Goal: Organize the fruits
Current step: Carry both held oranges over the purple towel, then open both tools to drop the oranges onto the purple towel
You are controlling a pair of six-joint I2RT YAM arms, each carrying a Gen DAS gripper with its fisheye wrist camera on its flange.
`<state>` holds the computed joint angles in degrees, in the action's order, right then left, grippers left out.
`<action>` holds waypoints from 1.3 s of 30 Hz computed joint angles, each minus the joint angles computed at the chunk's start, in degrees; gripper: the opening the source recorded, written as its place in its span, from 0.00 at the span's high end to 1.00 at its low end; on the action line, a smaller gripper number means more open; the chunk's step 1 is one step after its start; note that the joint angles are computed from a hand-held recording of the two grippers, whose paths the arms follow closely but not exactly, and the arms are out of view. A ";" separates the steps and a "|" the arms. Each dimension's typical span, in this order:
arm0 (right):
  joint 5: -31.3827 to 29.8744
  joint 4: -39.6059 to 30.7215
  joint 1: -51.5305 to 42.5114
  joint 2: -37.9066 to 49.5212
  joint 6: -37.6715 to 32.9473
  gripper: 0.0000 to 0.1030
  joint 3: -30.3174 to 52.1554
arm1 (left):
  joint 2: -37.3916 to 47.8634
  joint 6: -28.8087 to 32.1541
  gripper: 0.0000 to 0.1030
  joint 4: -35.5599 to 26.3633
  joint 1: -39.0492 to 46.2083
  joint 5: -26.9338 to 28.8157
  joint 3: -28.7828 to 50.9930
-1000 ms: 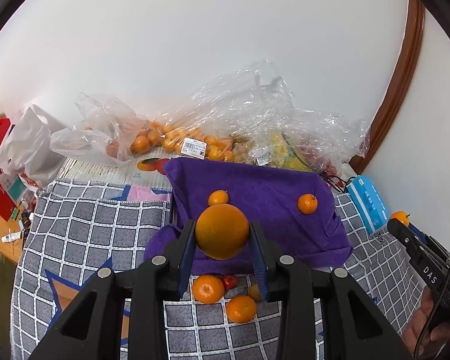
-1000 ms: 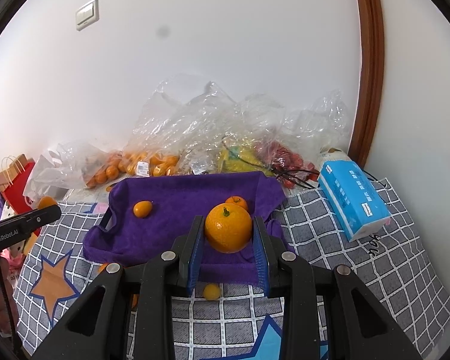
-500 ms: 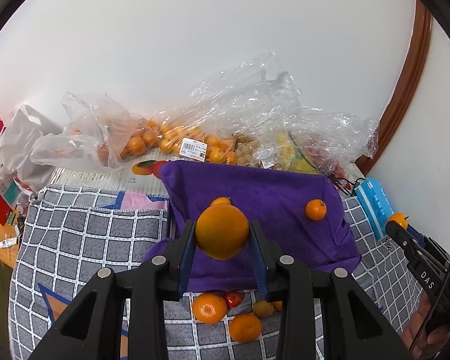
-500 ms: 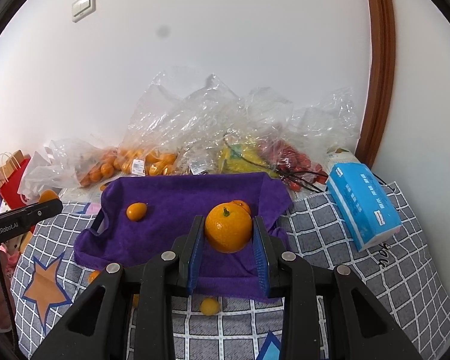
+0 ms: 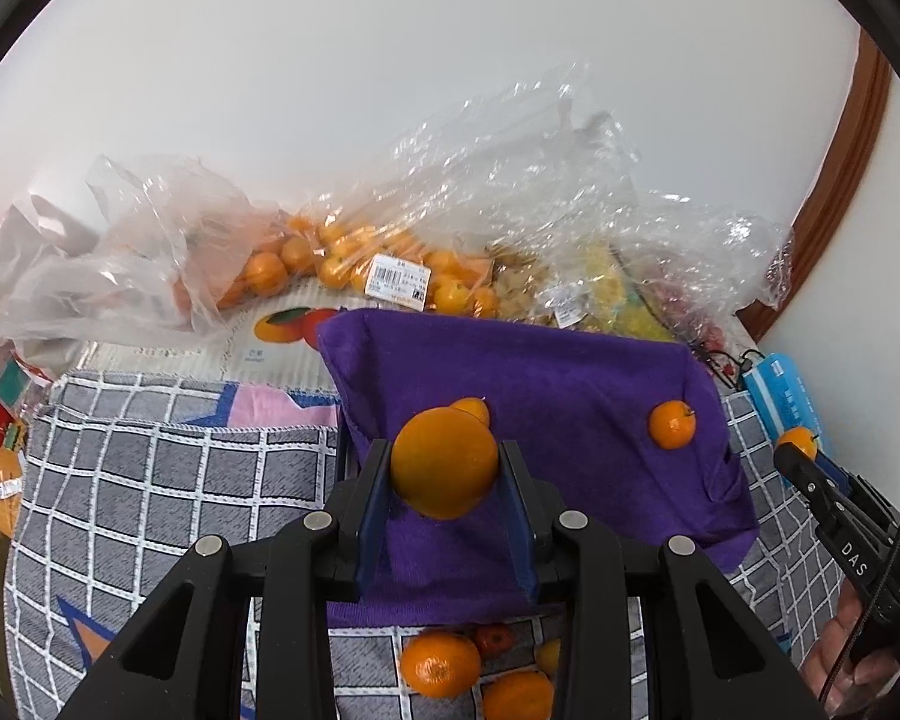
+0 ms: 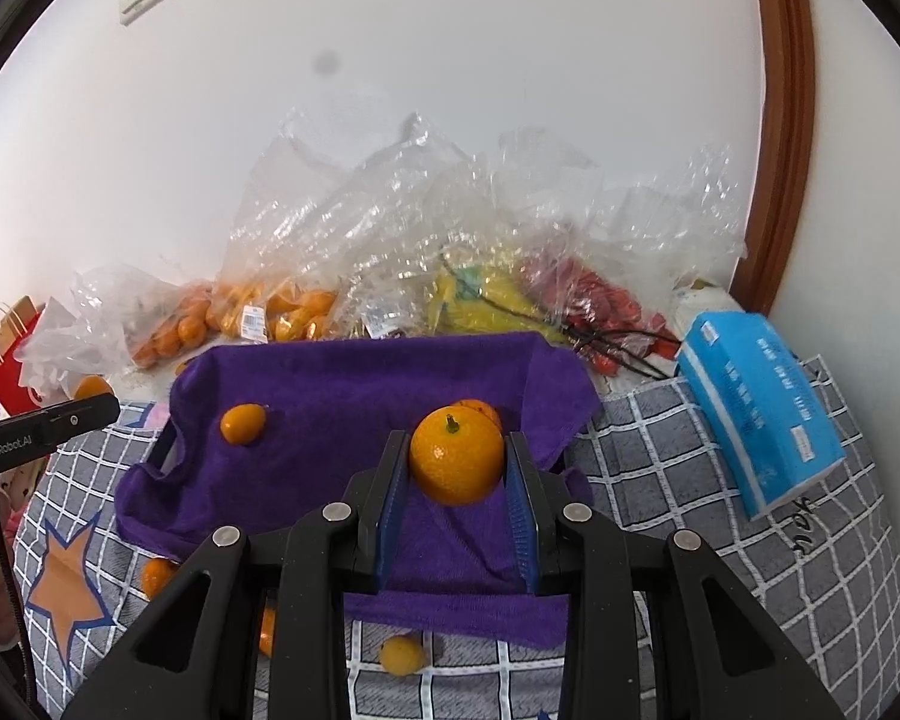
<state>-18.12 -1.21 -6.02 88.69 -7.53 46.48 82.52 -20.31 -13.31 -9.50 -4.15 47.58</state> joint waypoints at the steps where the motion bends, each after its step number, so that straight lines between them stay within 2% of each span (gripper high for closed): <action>1: 0.16 0.39 0.21 1.75 0.03 0.70 0.67 | 1.00 -0.03 0.68 0.29 0.12 0.20 0.23; 11: 1.29 2.38 1.64 13.36 -0.57 0.70 6.21 | 12.12 -0.61 0.68 3.17 2.08 4.08 4.08; 18: 2.03 2.69 2.29 19.04 -0.89 0.70 9.36 | 17.96 -0.13 0.68 4.03 1.80 4.03 6.74; 39: 3.38 1.84 3.42 23.86 -2.05 0.70 11.78 | 24.70 -0.01 0.68 1.74 1.49 3.45 11.69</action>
<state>-14.74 0.63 -2.59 112.55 -9.58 58.26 107.22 -20.32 -11.57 -8.01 -0.70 59.28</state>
